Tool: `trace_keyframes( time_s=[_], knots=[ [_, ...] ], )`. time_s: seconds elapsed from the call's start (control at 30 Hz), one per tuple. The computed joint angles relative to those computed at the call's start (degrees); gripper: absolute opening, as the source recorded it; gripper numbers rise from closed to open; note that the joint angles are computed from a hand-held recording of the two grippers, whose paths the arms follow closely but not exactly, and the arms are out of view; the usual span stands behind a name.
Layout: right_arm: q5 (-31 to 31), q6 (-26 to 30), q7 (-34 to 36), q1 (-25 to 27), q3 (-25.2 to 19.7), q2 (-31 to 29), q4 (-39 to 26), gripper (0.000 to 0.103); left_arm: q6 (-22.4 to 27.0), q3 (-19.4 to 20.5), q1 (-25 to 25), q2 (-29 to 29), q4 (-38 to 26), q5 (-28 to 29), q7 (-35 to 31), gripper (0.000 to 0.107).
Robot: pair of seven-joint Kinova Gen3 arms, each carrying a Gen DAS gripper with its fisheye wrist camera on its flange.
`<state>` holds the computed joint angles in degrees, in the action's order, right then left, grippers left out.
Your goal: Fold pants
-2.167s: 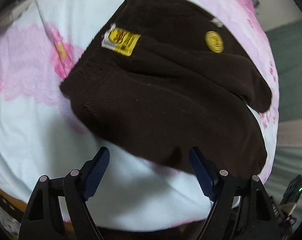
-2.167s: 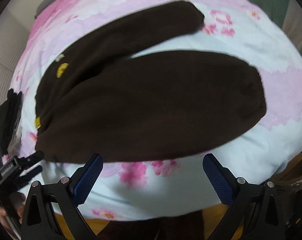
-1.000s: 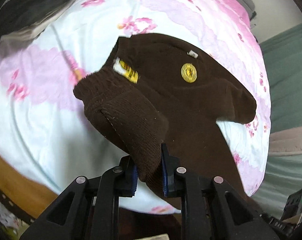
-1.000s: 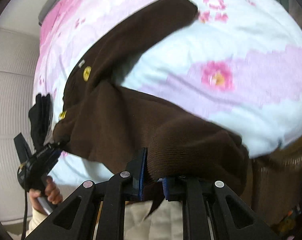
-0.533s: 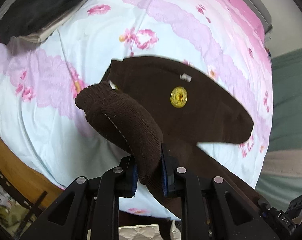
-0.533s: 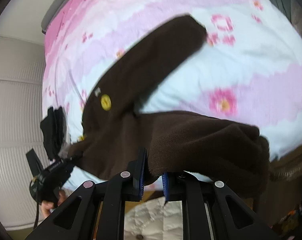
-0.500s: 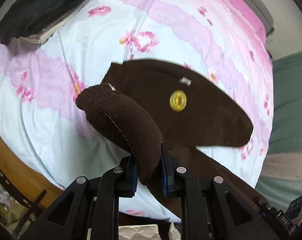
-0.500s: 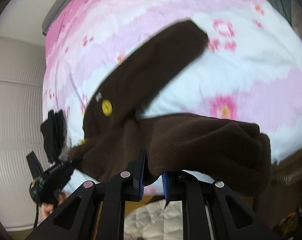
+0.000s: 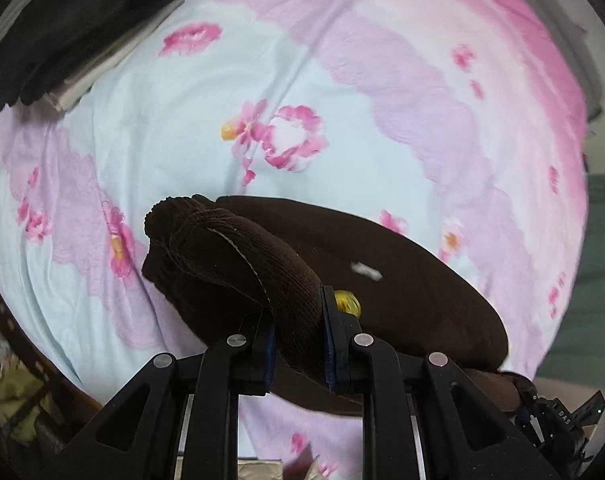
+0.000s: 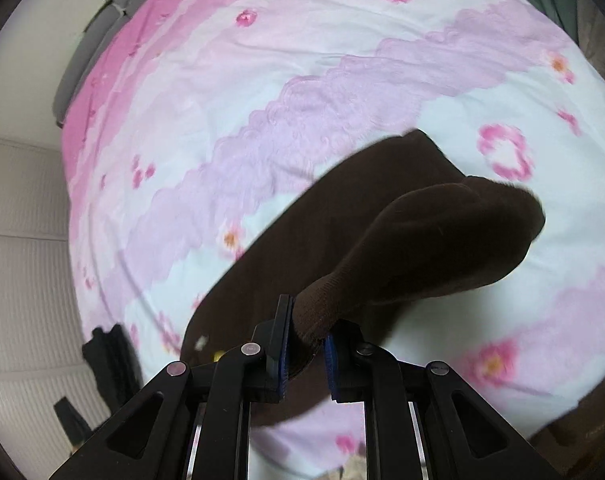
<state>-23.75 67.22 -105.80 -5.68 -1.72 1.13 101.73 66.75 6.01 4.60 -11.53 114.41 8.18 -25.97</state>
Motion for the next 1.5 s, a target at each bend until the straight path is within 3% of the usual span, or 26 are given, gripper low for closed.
trace_keyframes(
  time_s=[0.13, 0.23, 0.3, 0.33, 0.37, 0.4, 0.43, 0.47, 0.5, 0.6, 0.73, 0.8, 0.93, 1.03, 1.1, 1.23, 1.4, 1.43, 1.47, 1.5],
  knots=[
    [0.94, -2.75, -0.93, -1.67, -1.43, 8.27, -3.31, 0.016, -3.00, -5.08, 3.51, 5.57, 0.43, -0.80, 0.13, 0.020],
    [2.16, -3.61, -1.04, -2.35, -2.08, 11.92, -5.18, 0.016, -3.65, -5.81, 3.00, 9.89, -0.76, -0.57, -5.20, 0.023],
    [2.22, -3.67, -0.79, -2.15, -2.50, 13.91, -6.17, 0.023, -2.81, -6.53, 2.56, 12.42, -2.25, 0.30, -9.84, 0.026],
    [3.17, -3.66, -1.12, -2.14, -3.01, 14.47, -6.70, 0.035, -2.95, -7.14, 2.20, 12.55, -2.31, 1.44, -11.52, 0.031],
    [5.06, -3.80, -1.54, -3.20, -2.75, 14.71, -7.30, 0.048, -3.38, -7.22, 0.79, 12.04, -1.99, 3.35, -13.70, 0.045],
    [7.39, -4.30, -2.42, -4.62, -2.35, 14.30, -7.50, 0.054, -4.23, -7.92, 0.10, 11.16, -1.41, 5.32, -15.87, 0.057],
    [9.29, -4.92, -3.09, -5.35, -2.44, 13.77, -7.53, 0.063, -5.58, -8.58, -0.36, 9.44, -0.64, 7.13, -17.95, 0.079],
    [10.31, -5.47, -2.83, -6.62, -1.59, 12.77, -7.36, 0.066, -6.14, -8.52, -0.99, 7.96, -0.39, 8.03, -19.75, 0.087],
    [10.40, -5.44, -1.66, -6.82, -1.29, 12.32, -7.43, 0.066, -5.97, -9.03, -0.62, 6.82, -0.72, 8.13, -21.81, 0.088],
    [7.20, -4.95, 4.26, -3.18, -3.83, 9.42, -7.07, 0.066, -5.81, -6.71, 0.82, 4.46, -3.23, 3.60, -28.80, 0.088],
    [8.48, -7.97, 9.17, -2.74, -2.57, 0.93, -2.32, 0.066, -4.34, 3.32, 1.62, 6.80, -8.50, -5.72, -38.12, 0.088],
    [9.85, -9.18, 9.13, -2.03, -1.35, -2.29, 0.67, 0.066, -5.36, 6.04, 4.44, 9.01, -10.04, -10.38, -42.78, 0.088],
    [15.24, -9.25, 6.81, 0.38, 0.27, -4.93, 5.43, 0.066, -4.08, 4.58, 11.14, 15.61, -14.09, -12.94, -51.37, 0.088],
    [16.04, -10.24, 6.62, 2.80, 2.21, -5.25, 9.29, 0.066, -4.32, 1.74, 17.40, 19.84, -15.60, -15.33, -52.06, 0.088],
    [13.42, -10.80, 9.10, 4.26, 3.48, -4.33, 10.69, 0.066, -4.39, 0.99, 19.08, 22.53, -16.00, -16.41, -51.54, 0.087],
    [7.09, -13.22, 16.59, 5.89, 4.78, -0.92, 12.88, 0.062, -3.42, 0.70, 18.90, 26.22, -16.79, -15.58, -50.55, 0.070],
    [1.54, -16.32, 18.53, 8.00, 4.15, 4.80, 12.43, 0.058, -4.41, -1.73, 18.07, 27.02, -15.80, -11.18, -50.58, 0.045],
    [0.82, -16.74, 18.86, 8.37, 3.83, 5.72, 12.09, 0.052, -4.69, -0.71, 17.18, 26.85, -15.53, -11.51, -49.92, 0.036],
    [0.38, -16.99, 19.18, 8.51, 3.38, 6.85, 11.49, 0.034, -4.78, -0.60, 16.86, 26.65, -15.46, -11.14, -49.91, 0.031],
    [0.65, -16.76, 18.56, 8.33, 2.96, 7.70, 10.84, 0.028, -4.88, -1.23, 17.23, 26.31, -15.42, -10.72, -49.98, 0.027]
  ],
)
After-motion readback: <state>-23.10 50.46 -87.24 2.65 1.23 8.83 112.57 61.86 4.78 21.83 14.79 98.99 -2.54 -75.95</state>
